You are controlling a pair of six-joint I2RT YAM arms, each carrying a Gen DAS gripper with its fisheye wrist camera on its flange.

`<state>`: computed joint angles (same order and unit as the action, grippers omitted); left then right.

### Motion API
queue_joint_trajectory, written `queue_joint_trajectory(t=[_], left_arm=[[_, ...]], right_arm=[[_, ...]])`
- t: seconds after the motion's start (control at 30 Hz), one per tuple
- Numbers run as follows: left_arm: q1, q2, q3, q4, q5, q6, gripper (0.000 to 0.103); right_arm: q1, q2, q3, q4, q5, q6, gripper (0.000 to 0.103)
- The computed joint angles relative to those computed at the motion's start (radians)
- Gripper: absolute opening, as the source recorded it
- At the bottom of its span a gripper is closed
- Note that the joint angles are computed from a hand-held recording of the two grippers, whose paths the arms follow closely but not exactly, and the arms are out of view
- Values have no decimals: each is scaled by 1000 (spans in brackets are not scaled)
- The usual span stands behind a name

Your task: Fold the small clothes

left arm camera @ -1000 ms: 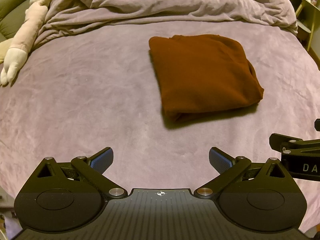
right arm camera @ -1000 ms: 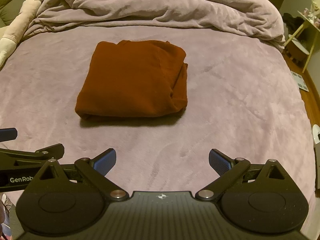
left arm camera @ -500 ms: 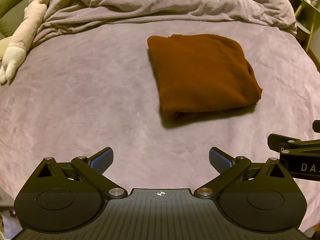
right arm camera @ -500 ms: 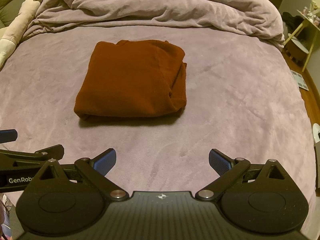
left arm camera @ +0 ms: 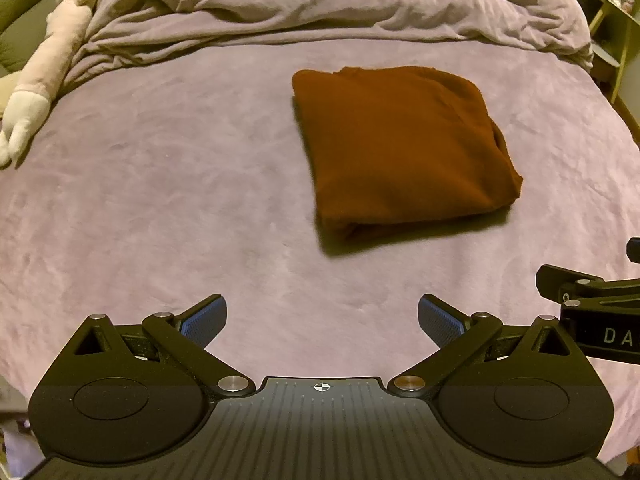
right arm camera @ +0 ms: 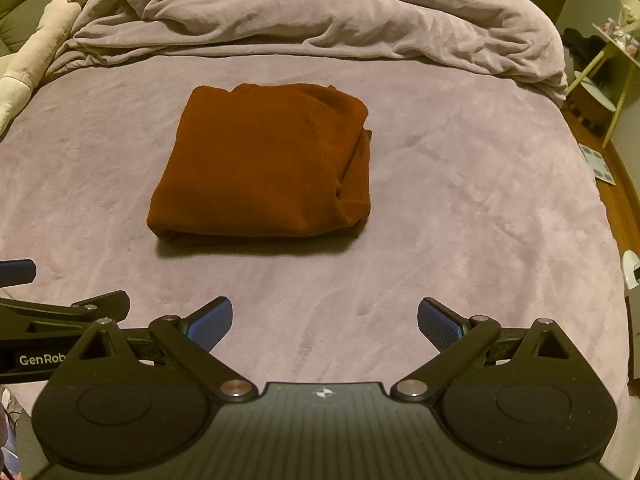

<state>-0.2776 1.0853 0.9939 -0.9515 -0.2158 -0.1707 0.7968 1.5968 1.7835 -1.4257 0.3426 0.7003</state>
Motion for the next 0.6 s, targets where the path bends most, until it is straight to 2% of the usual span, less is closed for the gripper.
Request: queue_joint_trajectory(t=[0.6], left_arm=[[-23, -17, -13, -12, -20, 1, 103]], right_arm=[[18, -1, 13, -25, 19, 14, 99]])
